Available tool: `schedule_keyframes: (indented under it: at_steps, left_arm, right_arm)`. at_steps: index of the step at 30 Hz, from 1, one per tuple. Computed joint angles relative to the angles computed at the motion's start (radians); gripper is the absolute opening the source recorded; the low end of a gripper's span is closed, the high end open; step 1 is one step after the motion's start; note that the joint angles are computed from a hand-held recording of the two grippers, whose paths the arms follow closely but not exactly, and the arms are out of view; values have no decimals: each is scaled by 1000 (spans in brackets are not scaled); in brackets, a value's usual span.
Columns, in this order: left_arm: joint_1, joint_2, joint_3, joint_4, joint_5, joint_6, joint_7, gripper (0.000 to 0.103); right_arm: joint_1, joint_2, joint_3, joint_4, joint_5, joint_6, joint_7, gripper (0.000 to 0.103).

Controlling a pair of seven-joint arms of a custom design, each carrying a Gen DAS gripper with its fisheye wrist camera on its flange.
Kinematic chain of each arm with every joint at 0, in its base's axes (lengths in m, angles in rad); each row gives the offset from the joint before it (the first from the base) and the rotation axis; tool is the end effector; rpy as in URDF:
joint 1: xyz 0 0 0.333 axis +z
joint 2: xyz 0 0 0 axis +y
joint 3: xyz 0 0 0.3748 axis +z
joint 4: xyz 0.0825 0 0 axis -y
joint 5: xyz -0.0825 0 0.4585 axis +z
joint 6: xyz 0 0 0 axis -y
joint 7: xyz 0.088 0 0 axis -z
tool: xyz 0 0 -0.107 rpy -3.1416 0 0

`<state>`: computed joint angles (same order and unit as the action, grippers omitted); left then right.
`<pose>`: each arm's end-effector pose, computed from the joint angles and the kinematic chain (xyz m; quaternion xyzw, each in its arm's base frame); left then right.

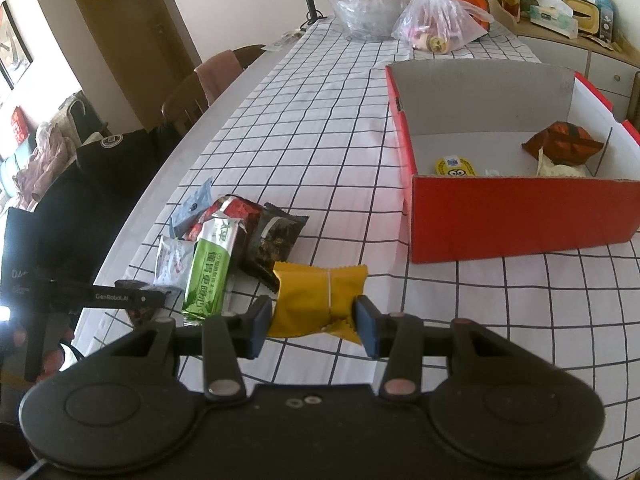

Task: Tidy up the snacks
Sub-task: 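Carry both held packets up and over into the red box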

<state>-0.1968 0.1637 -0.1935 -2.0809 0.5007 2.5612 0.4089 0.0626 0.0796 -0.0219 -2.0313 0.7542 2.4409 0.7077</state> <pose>0.6163 -0.2574 0.3942 -0.8139 0.5383 -0.1554 0.1537 0.6653 0.0285 0.4627 -0.7887 0.5256 -0.0401 0.3162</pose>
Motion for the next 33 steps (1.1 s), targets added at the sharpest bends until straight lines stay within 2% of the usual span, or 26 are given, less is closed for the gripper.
schedule_keyframes:
  at_steps: [7,20,33]
  left_arm:
    - [9,-22,6,-39,8,60,-30,40]
    - [5,-131,-2,-109,50,91,-133,36]
    - [-32,-108,-23,37,179,50,-164,36]
  right_arm:
    - [0,3,0,3,0,2,-5,44]
    - [-11,7,-2,33,42,-16,-58,44]
    - [-52,36,-12,117,146,-7,-161,44]
